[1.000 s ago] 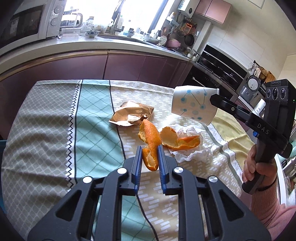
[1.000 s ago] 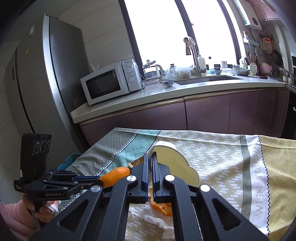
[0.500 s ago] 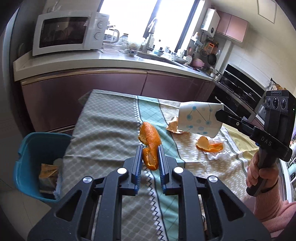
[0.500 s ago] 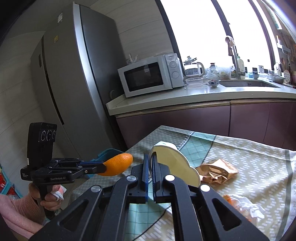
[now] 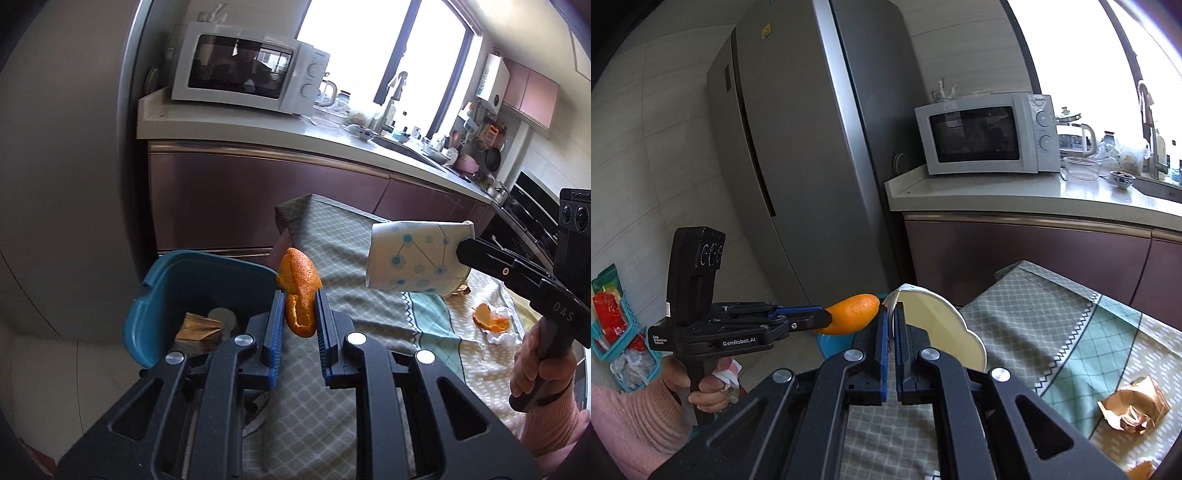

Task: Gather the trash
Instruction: 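Carry the orange peel and paper cup to the teal bin with both grippers, then open both grippers over the teal bin to drop the peel and cup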

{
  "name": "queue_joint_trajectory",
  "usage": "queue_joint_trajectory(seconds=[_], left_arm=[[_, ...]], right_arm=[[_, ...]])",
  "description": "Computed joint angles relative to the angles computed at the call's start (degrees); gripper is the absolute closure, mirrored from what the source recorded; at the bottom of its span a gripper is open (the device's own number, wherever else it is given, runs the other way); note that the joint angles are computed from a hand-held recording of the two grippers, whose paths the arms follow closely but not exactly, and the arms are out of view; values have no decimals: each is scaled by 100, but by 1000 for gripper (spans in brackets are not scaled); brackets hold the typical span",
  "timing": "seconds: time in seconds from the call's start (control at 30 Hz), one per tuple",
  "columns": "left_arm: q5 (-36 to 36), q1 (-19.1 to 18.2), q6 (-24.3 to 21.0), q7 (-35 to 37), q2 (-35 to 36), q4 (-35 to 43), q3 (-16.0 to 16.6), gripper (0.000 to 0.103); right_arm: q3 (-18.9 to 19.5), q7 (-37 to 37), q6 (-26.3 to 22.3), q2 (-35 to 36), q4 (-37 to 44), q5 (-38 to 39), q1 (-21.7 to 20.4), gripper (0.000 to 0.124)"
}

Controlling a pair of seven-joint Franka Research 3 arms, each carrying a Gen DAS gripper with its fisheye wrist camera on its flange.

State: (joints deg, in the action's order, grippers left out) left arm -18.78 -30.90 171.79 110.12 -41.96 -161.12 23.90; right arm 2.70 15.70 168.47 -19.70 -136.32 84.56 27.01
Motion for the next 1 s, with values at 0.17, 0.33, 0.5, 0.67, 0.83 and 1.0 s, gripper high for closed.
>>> queue_joint_trajectory(seconds=[0.17, 0.33, 0.5, 0.67, 0.83, 1.0], left_arm=[[-44, 162, 51, 14, 306, 92, 137, 86], [-162, 195, 79, 85, 698, 202, 285, 86], [-406, 111, 158, 168, 1158, 364, 335, 86], [-732, -35, 237, 367, 1597, 543, 426, 86], [-1244, -192, 242, 681, 2116, 823, 522, 86], [-1953, -447, 149, 1164, 2611, 1131, 704, 83]], right_arm=[[88, 337, -111, 554, 450, -339, 5, 122], [195, 935, -198, 1068, 850, -958, -69, 122], [321, 1551, -201, 1563, 1208, -1609, -128, 122], [448, 2144, -235, 2044, 1547, -2203, -213, 122], [565, 2801, -356, 2560, 1953, -2786, -347, 122], [662, 3465, -449, 2974, 2268, -3329, -465, 119]])
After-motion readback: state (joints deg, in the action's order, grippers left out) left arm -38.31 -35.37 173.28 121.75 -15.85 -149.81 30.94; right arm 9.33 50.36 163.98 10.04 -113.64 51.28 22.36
